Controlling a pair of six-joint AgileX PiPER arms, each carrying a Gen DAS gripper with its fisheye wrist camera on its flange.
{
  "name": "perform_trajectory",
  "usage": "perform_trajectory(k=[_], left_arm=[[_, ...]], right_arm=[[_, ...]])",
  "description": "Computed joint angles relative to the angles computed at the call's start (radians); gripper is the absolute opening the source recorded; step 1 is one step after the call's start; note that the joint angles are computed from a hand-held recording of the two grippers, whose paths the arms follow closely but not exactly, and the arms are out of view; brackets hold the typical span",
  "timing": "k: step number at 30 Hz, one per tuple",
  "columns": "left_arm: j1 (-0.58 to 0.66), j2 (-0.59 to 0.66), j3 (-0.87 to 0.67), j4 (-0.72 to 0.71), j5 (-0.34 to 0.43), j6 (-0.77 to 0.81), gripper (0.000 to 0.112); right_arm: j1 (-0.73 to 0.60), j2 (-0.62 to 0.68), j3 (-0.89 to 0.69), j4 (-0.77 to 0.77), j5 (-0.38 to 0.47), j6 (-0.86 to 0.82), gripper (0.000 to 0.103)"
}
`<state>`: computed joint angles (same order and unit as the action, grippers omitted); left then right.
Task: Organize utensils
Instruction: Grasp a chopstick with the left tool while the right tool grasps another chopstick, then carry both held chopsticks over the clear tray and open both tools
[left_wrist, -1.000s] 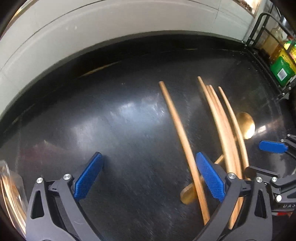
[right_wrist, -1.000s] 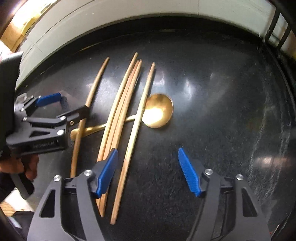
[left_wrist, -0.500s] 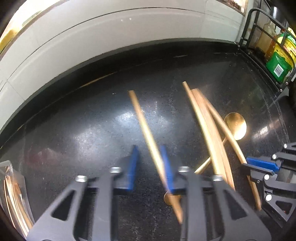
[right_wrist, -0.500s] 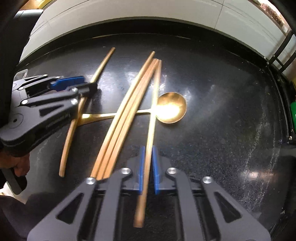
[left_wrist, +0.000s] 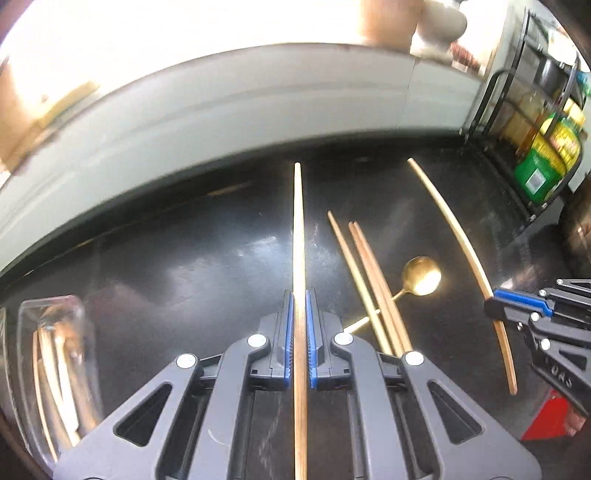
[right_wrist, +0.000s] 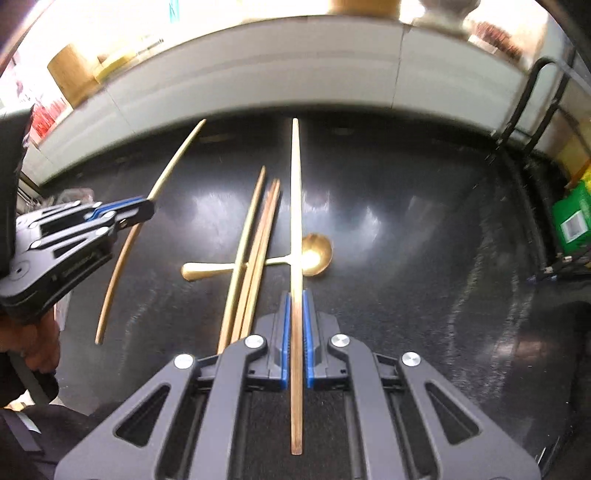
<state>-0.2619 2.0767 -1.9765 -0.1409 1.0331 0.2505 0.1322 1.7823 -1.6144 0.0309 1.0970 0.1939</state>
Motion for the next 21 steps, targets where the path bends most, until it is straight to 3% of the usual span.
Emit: perform_trajectory(k=[3,9,21], left_arm=[[0.001,-0.084,0.046,0.007,0.016,-0.023,0.006],[-0.01,-0.311,0.28,0.032,-0.036,-0.069,0.006],[-0.03,-0.503,0.487,0.095,-0.066,-0.165,0.006]], right_arm=[[0.004,-0.068,0.004,-0.012,0.021,0.002,0.007],[0.023,-0.176,0.005,-0.032,0.055,0.021,0.007],[0.058,-0.3,0.043,-0.022,0.107,0.014,0.007]])
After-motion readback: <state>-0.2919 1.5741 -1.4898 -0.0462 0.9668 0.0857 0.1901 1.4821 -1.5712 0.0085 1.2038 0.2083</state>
